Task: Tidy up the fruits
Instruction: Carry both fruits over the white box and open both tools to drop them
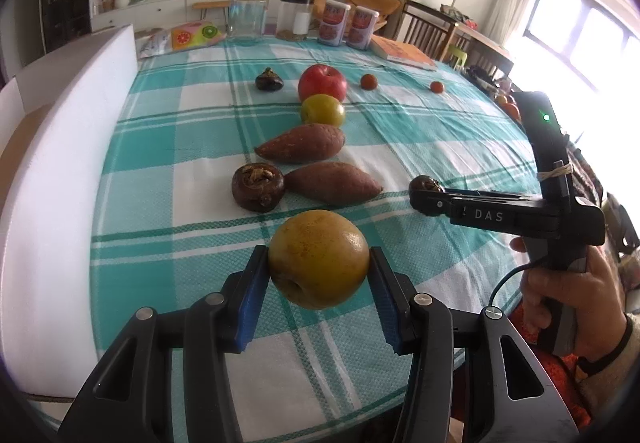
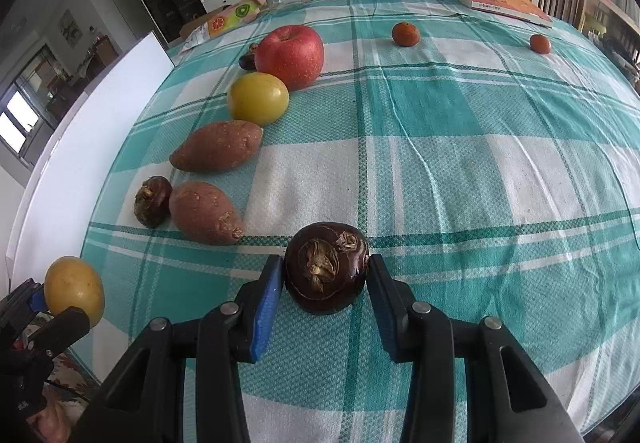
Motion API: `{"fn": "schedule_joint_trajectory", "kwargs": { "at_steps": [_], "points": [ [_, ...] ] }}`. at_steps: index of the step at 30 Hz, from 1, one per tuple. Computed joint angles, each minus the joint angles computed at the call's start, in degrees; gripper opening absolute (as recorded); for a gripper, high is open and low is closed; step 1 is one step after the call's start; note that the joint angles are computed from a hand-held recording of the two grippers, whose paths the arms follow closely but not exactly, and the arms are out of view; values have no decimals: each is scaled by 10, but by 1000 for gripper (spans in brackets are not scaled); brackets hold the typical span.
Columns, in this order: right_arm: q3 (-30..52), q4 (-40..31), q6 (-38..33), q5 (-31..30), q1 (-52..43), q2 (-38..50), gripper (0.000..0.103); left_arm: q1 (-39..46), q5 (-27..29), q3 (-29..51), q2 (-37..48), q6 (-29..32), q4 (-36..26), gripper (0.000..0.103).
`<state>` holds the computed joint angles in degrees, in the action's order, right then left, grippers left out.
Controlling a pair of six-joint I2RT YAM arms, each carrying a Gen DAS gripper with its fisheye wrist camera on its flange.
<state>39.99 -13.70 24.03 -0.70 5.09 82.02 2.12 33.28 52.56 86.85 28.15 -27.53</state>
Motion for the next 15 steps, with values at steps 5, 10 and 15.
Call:
{"fn": "schedule_joint_trajectory", "kwargs": {
  "at_steps": [5, 10, 15],
  "points": [
    [-31, -14, 26, -12, 23, -68, 43, 1, -9, 0, -20, 4, 4, 51],
    [2, -29, 46, -39, 69, -48, 43, 56, 40, 59, -17, 22, -67, 51],
    [130, -35, 53, -51, 179, 25, 43, 172, 89, 169, 17, 54, -153, 51]
  ]
}}
